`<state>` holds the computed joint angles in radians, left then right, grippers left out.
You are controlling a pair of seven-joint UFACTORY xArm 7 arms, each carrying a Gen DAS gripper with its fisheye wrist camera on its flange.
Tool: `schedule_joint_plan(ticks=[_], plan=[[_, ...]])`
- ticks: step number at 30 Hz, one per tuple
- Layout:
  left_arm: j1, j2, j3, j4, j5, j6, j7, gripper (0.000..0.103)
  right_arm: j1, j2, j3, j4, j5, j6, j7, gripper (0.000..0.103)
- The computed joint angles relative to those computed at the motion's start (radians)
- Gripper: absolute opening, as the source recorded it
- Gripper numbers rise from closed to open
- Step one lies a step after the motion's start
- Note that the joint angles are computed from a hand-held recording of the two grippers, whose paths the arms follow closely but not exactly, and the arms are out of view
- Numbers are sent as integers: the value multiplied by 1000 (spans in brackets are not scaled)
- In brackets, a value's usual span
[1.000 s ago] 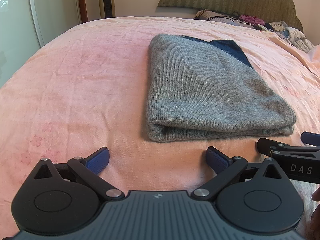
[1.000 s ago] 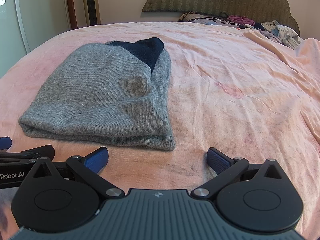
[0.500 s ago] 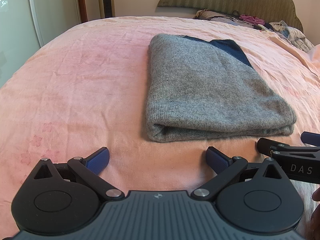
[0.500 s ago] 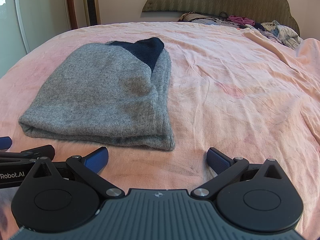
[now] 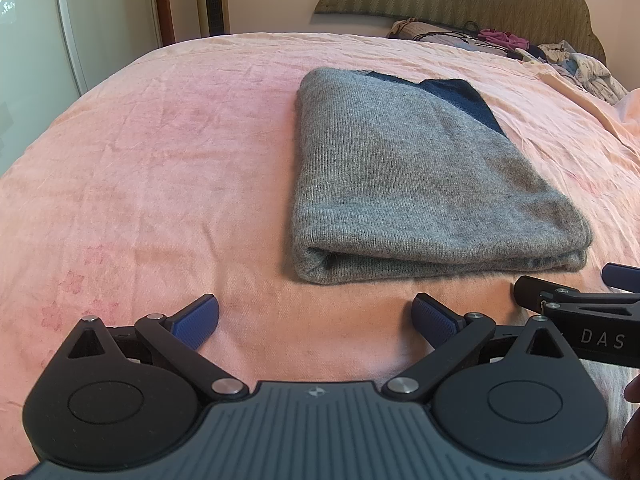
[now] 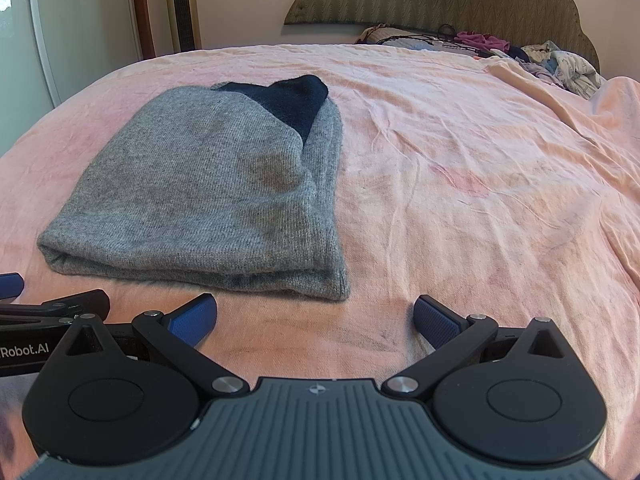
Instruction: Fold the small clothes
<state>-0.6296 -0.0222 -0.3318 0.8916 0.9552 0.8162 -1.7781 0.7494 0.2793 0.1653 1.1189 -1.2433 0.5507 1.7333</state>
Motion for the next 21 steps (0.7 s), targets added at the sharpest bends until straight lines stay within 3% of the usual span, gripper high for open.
schedule_joint_plan(ticks=[21], plan=[[1,3,3,2,-9,-7,13,103,2,-1,1,-1,3,4,1,103]])
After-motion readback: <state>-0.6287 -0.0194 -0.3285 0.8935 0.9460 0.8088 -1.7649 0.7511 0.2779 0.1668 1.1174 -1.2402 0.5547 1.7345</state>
